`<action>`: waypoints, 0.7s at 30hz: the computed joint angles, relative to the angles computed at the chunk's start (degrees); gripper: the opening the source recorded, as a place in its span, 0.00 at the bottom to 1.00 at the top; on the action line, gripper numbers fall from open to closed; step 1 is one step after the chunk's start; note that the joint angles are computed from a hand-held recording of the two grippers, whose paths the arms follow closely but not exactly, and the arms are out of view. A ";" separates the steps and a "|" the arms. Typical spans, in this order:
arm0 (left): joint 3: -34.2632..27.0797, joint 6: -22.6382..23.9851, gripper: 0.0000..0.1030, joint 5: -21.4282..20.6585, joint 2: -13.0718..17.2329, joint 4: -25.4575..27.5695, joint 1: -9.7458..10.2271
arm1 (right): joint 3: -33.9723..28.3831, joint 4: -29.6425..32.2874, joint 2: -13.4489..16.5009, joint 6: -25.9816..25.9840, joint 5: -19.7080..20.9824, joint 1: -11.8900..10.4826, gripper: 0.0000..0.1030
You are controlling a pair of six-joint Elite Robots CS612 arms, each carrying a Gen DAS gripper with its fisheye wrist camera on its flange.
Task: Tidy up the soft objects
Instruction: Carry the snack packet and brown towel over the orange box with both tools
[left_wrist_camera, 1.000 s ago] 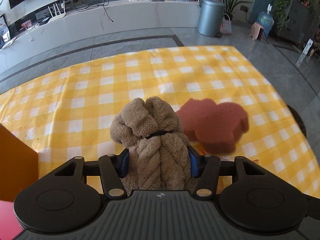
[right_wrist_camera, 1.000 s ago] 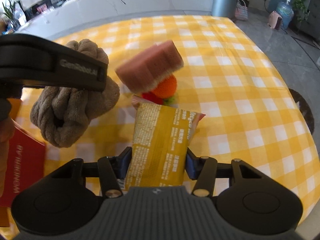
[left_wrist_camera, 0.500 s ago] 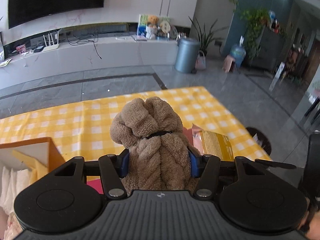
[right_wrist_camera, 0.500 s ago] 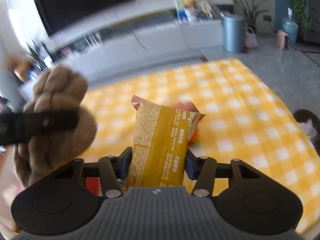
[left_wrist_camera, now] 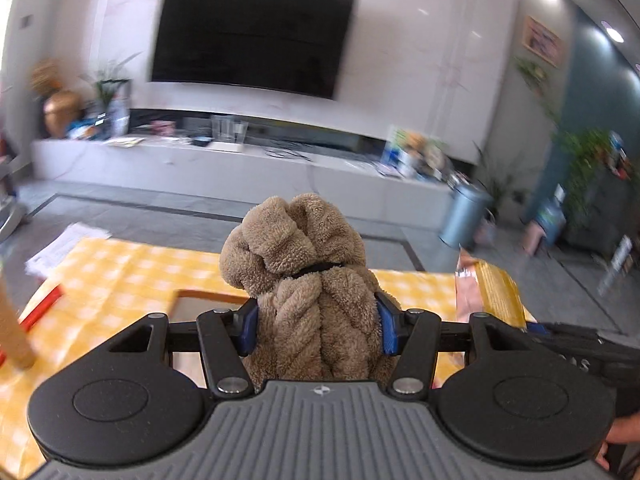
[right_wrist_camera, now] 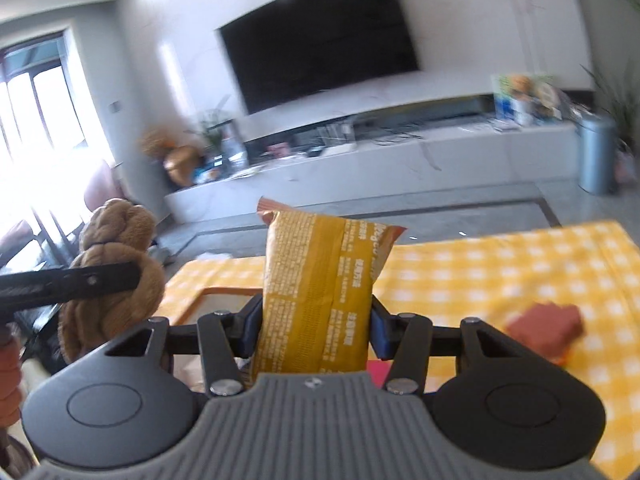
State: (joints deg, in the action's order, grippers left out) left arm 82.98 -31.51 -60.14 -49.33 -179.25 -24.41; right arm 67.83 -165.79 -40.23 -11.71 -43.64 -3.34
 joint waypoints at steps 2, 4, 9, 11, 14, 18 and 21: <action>1.80 -2.52 0.62 0.67 -0.30 -2.08 0.47 | 0.42 1.73 -0.48 -2.10 1.71 0.97 0.49; 3.41 -5.05 0.62 1.70 -0.14 -4.60 1.16 | 0.30 4.88 -0.69 -4.75 2.65 2.02 0.49; 3.90 -8.18 0.62 4.90 0.83 -3.44 2.66 | -1.96 11.45 0.13 -7.77 -4.62 5.53 0.49; 4.15 -8.25 0.62 6.80 0.84 -2.02 3.04 | -3.82 14.52 1.14 -8.14 -7.74 6.79 0.49; 5.90 -8.44 0.62 10.24 0.27 0.57 2.97 | -7.04 18.66 2.93 -9.26 -12.54 8.67 0.49; 7.38 -10.32 0.62 3.38 -0.14 0.00 4.52 | -9.87 19.68 4.72 -11.76 -19.99 11.00 0.48; 8.66 -12.87 0.62 -0.91 -0.63 -1.33 5.73 | -13.89 24.29 6.75 -12.03 -24.02 12.10 0.48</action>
State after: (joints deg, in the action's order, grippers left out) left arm 91.65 -44.38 -61.05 -49.96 -180.59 -18.68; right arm 53.94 -141.50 -33.48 -23.74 -67.66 8.76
